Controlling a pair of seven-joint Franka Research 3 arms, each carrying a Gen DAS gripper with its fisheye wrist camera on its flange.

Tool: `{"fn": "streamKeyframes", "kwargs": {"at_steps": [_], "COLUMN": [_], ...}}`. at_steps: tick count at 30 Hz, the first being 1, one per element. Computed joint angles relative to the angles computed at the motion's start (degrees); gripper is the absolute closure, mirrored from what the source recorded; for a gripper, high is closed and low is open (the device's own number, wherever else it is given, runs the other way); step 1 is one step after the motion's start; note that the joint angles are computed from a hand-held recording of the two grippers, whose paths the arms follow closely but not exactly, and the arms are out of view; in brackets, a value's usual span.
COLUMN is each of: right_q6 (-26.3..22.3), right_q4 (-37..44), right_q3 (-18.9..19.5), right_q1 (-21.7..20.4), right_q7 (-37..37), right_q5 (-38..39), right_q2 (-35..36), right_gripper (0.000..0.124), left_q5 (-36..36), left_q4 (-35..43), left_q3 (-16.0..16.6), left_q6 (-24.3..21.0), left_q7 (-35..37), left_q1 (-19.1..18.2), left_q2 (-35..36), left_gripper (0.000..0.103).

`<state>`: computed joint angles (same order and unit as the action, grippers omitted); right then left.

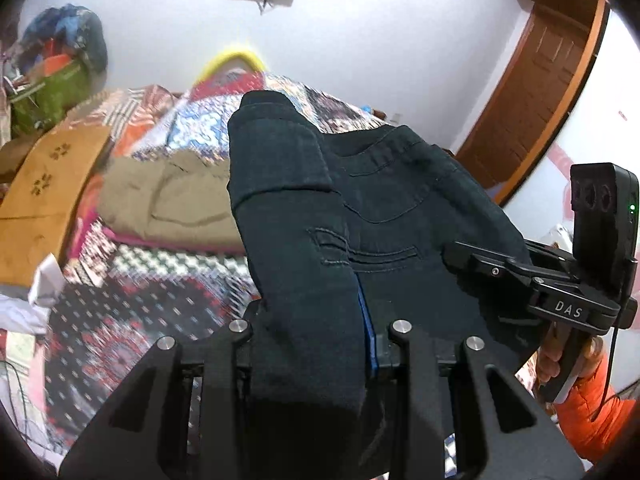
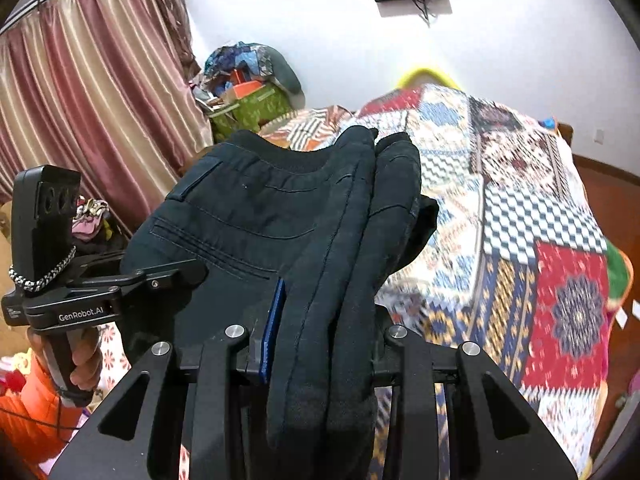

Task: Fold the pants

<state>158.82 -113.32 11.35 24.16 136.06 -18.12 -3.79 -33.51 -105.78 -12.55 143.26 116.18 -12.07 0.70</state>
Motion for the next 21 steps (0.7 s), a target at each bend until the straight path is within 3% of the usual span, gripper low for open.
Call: {"fn": "streamKeyframes", "kwargs": {"at_steps": [11,15,21], "right_q6": [-4.5,-6.8,-10.8], "right_q4": [18.3,26.0,38.7], "right_q3": [-5.0,-7.6,-10.7], "right_q1": [4.4,6.3,8.4], "right_q7": [-1.6,-3.0,-5.7], "right_q5": [-2.2,-0.9,1.7], "right_q2": [14.2,19.8,28.9], "right_gripper": [0.095,0.095,0.095], "left_q5": [5.8,10.7,16.7], "left_q4": [16.3,25.5,43.9], "left_q3": [-1.3,-2.2,-3.5], "left_q6": [-2.4,-4.1,-10.6], "left_q7": [-3.1,-4.9,-8.3], "left_q1": [4.3,5.3,6.0], "left_q2": [12.8,19.6,32.7], "left_gripper": [0.071,0.071,0.071]}}
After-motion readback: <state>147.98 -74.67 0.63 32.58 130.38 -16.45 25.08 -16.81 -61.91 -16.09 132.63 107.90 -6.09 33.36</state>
